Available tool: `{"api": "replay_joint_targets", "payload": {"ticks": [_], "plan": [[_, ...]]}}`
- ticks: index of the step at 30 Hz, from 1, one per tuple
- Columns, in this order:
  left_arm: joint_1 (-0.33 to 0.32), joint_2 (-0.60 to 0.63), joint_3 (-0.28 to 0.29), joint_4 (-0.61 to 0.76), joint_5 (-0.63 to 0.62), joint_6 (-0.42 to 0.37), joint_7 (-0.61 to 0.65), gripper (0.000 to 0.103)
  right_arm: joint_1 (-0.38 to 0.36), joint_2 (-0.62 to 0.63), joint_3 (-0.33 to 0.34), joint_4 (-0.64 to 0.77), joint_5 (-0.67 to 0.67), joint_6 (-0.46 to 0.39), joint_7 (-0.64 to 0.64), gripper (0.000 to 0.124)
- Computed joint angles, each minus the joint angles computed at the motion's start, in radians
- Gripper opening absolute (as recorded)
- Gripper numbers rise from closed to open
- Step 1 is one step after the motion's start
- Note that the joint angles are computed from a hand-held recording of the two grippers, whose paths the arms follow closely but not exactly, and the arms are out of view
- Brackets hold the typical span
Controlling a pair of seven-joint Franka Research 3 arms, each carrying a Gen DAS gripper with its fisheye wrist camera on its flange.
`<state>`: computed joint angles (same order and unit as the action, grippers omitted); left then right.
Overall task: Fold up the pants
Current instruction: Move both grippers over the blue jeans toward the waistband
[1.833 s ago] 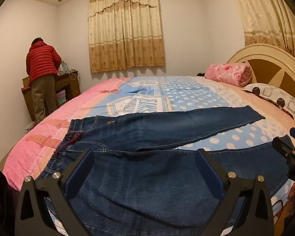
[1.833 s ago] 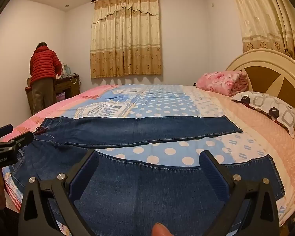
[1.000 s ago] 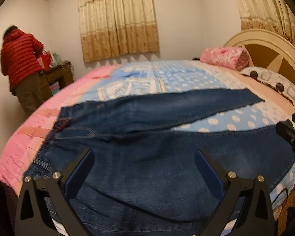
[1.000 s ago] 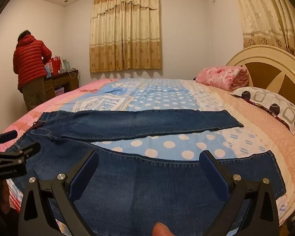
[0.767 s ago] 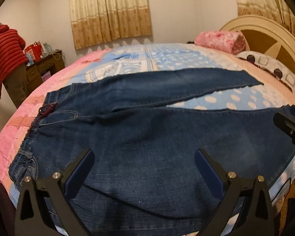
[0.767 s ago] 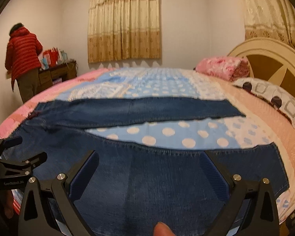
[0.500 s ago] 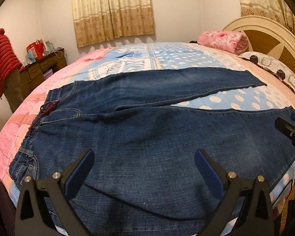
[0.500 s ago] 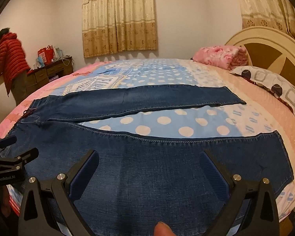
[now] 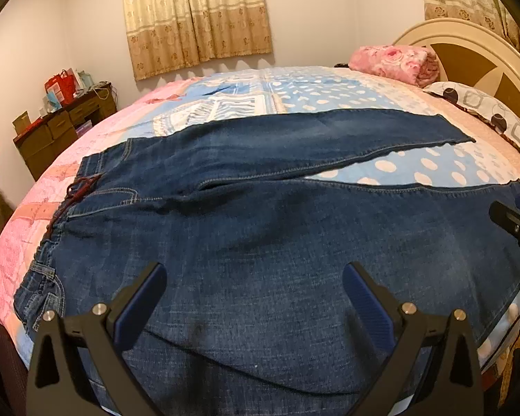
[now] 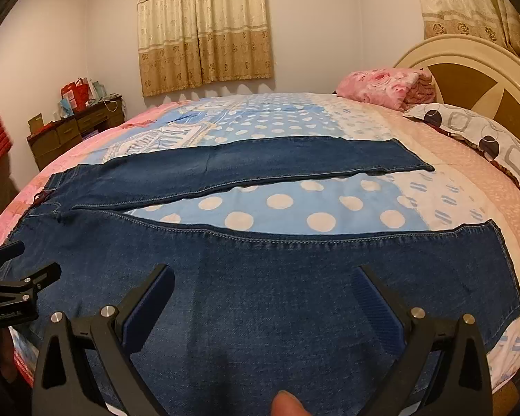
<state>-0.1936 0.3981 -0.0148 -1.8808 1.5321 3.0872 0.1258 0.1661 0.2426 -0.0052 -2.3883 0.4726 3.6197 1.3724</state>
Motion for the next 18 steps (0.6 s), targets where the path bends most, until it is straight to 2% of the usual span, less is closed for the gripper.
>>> {"api": "replay_joint_targets", "payload": {"ticks": [9,18], "plan": [[-0.006,0.021,0.012,0.043,-0.058,0.011,0.059,0.103,-0.003,0.018,-0.020,0.040,0.017,-0.021,-0.017,0.102],[-0.032,0.061,0.051,0.095,-0.224,0.025,0.213,0.103,0.021,0.051,-0.057,0.109,0.075,-0.064,-0.088,0.102]]}}
